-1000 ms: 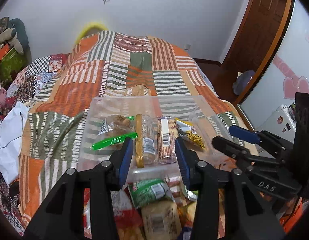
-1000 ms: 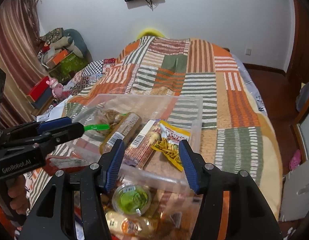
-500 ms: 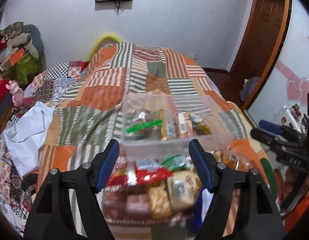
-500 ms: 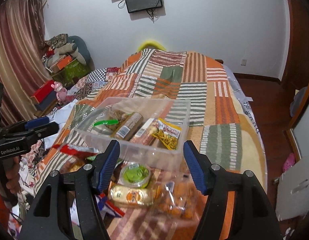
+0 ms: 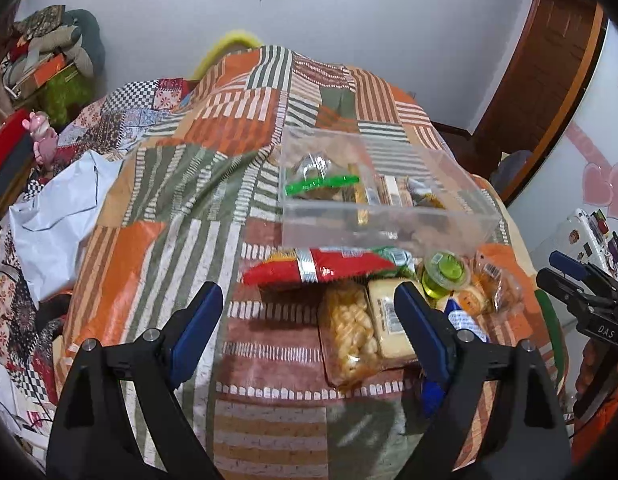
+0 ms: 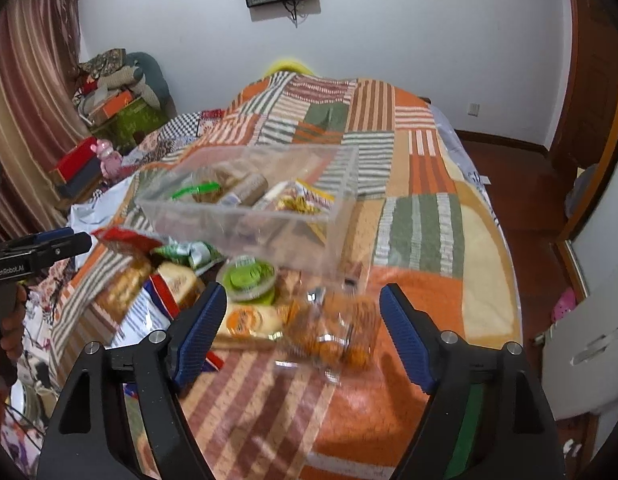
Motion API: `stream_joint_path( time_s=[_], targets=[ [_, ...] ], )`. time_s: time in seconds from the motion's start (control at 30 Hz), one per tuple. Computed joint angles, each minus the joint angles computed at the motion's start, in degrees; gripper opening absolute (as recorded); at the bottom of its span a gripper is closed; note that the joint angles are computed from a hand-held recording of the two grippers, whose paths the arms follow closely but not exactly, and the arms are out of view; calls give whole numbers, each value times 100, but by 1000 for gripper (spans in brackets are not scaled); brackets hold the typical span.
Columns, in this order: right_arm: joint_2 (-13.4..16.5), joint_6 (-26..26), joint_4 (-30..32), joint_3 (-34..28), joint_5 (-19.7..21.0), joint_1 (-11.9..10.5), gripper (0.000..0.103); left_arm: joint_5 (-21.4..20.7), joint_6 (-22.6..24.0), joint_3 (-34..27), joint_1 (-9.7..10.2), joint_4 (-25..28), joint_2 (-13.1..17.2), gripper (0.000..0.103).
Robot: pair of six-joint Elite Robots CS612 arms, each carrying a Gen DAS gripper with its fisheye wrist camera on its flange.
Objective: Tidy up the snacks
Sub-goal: 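Move the right tool to the orange cookie bag while the left tool reaches the red chips bag, then grasp the orange cookie bag with the right gripper while the left gripper grasps the red chips bag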
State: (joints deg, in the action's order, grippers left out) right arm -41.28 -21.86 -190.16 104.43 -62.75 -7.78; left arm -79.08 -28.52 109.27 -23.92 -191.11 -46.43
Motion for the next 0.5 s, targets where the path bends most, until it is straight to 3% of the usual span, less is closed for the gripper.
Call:
stream_joint_path(
  time_s=[0.27, 0.5],
  targets=[
    [63, 47, 274, -14, -38, -34, 78, 0, 139, -104, -71, 111, 212, 94],
    [138, 117, 360, -58, -211, -37, 82, 84, -252, -339, -16, 220, 393, 94]
  ],
)
